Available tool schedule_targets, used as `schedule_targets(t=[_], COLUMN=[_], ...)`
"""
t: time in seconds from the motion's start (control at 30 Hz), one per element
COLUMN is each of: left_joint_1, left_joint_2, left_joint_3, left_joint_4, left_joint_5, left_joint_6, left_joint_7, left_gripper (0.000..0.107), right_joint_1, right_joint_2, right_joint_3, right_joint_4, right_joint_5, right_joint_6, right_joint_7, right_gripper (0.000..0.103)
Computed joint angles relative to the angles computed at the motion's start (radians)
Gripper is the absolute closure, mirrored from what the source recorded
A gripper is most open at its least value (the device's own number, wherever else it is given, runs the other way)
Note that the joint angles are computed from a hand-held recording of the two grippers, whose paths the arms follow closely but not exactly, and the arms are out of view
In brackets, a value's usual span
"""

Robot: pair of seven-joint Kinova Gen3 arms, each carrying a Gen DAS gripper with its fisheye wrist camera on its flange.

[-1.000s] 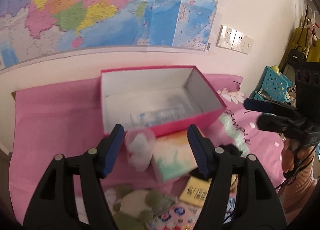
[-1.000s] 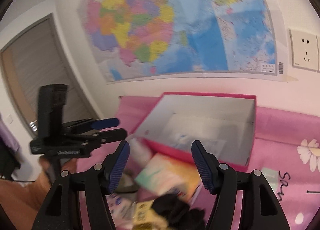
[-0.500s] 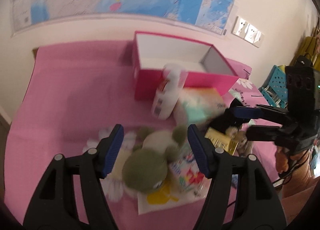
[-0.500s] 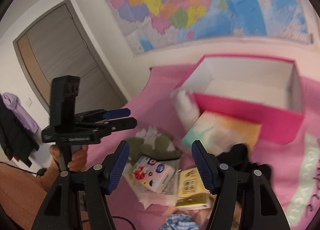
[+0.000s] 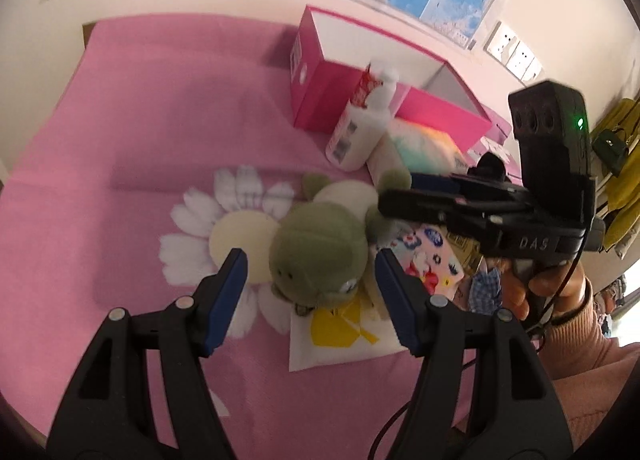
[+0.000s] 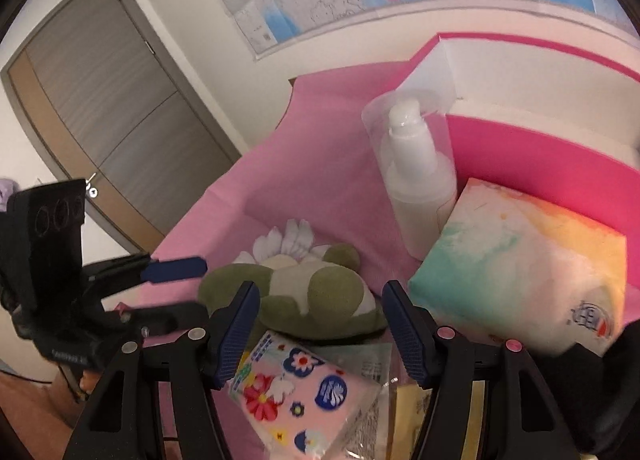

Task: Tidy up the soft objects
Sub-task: 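Lower the right gripper onto the green frog plush and grasp it, then lift the frog plush into the pink box and release it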

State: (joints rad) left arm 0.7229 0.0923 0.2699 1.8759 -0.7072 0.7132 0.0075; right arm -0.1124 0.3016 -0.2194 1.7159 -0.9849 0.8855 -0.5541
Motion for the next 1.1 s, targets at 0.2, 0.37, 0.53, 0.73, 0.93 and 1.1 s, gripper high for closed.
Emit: schedule_targets(t=[0.2,0.37,0.53,0.73,0.93,1.1], left_joint_1=[-0.022,-0.014,-0.013,-0.005,-0.001,-0.021], left_joint_2=[0.01,0.004,-0.011,-0.049,-0.073,-0.078], left_joint_3=[-0.013,-0.022,-0.011,0.025,0.067,0.081], left_joint_4=[0.012,0.019,0.024,0.007,-0.046,-0.11], left_joint_5=[0.061,0.064,0.036,-0.061,-0.153,-0.194], left_joint_6=[-0.07,-0.063,-0.055,-0.007,0.052,0.054], left_joint_7=[-0.05,-0.033,-0.009,0.032,0.009,-0.086], left_gripper=[0.043,0.053,0.054,0.054,0.054,0.053], right_joint_1=[0.003,-0.019,0.009,0.048,0.069,0.086], right_joint_2=[-0.004,-0.029,-0.012,-0.055,-0.13,-0.203], right_joint_3=[-0.01,-0.001,-0.004,0.01,0.063,0.123], right_joint_4=[0.018,0.039,0.046,0.076,0.107,0.132], right_joint_5=[-0.037,-0.042,-0.091,-0.186,-0.288,-0.375], right_joint_6=[-0.017,-0.06,-0.029,0.024,0.09,0.143], right_joint_7=[0.038,0.067,0.089,0.182,0.269,0.343], right_gripper=[0.059,0.08,0.08,0.08,0.08,0.08])
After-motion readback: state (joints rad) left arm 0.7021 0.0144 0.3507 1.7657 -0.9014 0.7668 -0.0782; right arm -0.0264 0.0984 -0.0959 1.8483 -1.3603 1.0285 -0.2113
